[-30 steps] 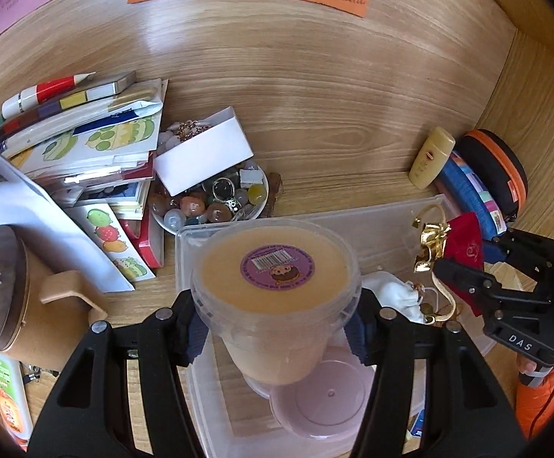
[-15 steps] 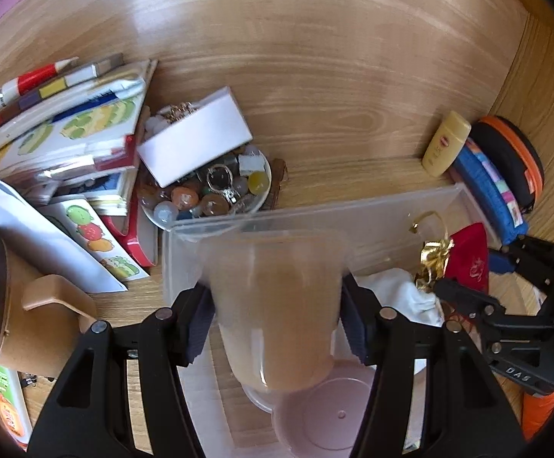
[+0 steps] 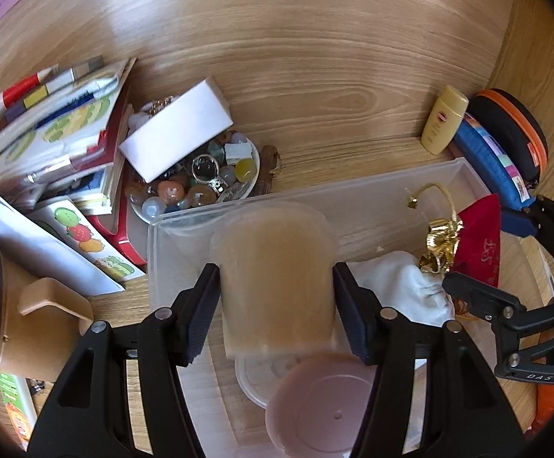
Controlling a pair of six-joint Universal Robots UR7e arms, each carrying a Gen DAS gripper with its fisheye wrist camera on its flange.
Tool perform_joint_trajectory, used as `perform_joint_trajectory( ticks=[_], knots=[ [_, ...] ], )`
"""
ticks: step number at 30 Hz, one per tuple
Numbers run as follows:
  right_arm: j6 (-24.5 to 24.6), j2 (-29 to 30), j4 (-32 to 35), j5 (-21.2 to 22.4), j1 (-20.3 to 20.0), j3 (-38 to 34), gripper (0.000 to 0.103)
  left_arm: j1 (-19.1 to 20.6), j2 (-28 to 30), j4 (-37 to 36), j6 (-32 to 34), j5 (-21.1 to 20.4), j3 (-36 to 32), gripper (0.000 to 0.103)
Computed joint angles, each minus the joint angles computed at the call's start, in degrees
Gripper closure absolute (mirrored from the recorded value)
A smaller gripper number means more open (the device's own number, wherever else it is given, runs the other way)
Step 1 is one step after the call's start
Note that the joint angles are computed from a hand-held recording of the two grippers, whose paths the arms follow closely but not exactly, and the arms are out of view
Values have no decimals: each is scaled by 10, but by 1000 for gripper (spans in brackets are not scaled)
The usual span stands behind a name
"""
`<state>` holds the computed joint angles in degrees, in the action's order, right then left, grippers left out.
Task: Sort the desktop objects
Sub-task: 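Lower the cream tub into the bin and open the left tool while the right tool releases the red pouch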
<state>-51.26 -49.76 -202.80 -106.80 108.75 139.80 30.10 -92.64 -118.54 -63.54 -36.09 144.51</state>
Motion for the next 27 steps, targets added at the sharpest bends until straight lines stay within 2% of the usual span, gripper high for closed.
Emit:
perform_joint_trajectory(
  ticks=[3, 8, 11, 13, 15, 18, 25, 27],
  knots=[
    [1, -6, -3, 6, 1, 3, 33, -10, -9, 17, -9, 5, 2, 35],
    [3, -14, -1, 10, 3, 6, 31, -31, -15, 73, -44, 12, -7, 29],
    [9, -17, 3, 9, 6, 6, 19, -48, -21, 112, -70, 15, -12, 29],
    [13, -24, 14, 11, 5, 5, 19, -65, -21, 156, -96, 20, -18, 28],
    [17, -33, 24, 16, 4, 6, 19, -81, -21, 192, -123, 23, -23, 20],
    [26, -43, 29, 19, 4, 6, 18, -111, -29, 256, -175, 26, -28, 14],
    [21, -77, 8, 28, 17, 23, 18, -166, -46, 341, -257, 13, -36, 10],
    [16, -86, -7, 31, 24, 31, 12, -186, -55, 370, -285, 6, -38, 8]
  ],
)
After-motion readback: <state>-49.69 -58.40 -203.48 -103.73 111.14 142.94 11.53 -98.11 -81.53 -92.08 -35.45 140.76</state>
